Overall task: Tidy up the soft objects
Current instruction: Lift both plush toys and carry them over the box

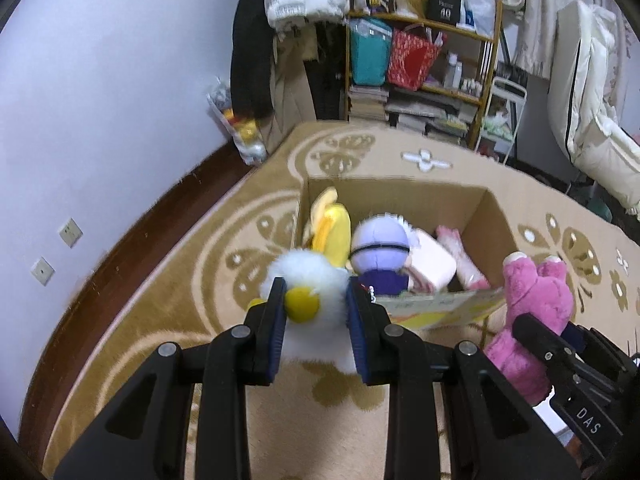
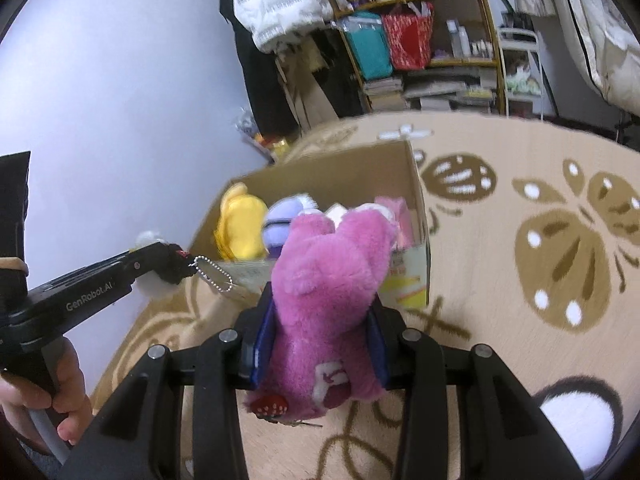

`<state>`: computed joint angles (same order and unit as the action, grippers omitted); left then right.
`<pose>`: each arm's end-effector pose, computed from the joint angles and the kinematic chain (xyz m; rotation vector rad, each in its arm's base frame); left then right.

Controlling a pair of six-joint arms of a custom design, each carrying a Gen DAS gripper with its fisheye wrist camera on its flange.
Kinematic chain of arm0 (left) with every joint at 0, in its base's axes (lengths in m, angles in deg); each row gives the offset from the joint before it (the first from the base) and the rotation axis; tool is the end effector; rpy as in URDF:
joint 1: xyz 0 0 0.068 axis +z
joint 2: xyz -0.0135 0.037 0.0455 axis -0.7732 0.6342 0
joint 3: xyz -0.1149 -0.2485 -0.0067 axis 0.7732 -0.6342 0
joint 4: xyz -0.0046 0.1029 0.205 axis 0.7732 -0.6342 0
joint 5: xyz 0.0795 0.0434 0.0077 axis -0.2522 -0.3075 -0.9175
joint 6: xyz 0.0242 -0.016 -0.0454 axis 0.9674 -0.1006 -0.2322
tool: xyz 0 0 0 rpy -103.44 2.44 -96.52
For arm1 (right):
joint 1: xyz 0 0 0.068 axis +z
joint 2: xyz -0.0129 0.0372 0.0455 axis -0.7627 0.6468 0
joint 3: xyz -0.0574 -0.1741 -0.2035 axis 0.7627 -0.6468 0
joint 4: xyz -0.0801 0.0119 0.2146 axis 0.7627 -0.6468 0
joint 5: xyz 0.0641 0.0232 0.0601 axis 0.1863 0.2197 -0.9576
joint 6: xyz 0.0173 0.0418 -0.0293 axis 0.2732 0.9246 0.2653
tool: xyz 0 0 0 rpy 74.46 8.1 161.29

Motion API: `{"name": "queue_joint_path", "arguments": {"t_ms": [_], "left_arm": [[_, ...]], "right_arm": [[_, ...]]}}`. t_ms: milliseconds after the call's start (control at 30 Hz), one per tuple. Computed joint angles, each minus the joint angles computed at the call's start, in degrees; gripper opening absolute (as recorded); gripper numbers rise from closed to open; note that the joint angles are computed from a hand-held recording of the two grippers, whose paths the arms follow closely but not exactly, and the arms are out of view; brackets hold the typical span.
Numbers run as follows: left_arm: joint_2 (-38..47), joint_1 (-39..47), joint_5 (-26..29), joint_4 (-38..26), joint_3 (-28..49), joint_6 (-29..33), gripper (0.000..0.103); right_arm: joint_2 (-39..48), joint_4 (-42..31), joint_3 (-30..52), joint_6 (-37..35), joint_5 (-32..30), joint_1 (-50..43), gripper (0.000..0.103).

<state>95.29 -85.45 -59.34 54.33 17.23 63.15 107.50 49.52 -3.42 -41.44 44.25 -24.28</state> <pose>0.2716 -0.1850 0.2652 0.5782 2.3306 -0.2204 0.1582 0.0608 0.2248 0.6017 2.2137 0.2156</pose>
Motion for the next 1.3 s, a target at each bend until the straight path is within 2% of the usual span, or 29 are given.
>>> {"name": "queue_joint_path", "arguments": {"t_ms": [267, 433, 767, 1000, 1300], "left_arm": [[-3.8, 0.44, -0.31, 0.88, 1.26, 0.5, 0.027], [-4.11, 0.0, -0.92, 1.39, 3.15, 0.66, 0.027], [1.24, -0.1, -1.01, 1.99, 9.52, 0.8, 0.027], [4.49, 0.06, -0.52, 3.59, 11.31, 0.61, 0.027], [8.4, 0.71, 1.25, 2.81, 13.84, -0.84, 0.028]], "right_arm": [[-1.3, -1.95, 3.18, -1.68, 2.71, 1.25, 0.042], [-1.36, -1.64, 5.13, -3.63, 2.03, 0.16, 0.042], [2.13, -2.19, 12.14, -10.82, -0.67, -4.88, 0.042], [5.85, -1.65, 15.92, -16.61, -3.05, -9.26, 0.042], [9.54, 3.26, 15.27, -19.05, -7.57, -14.25, 0.042]]}}
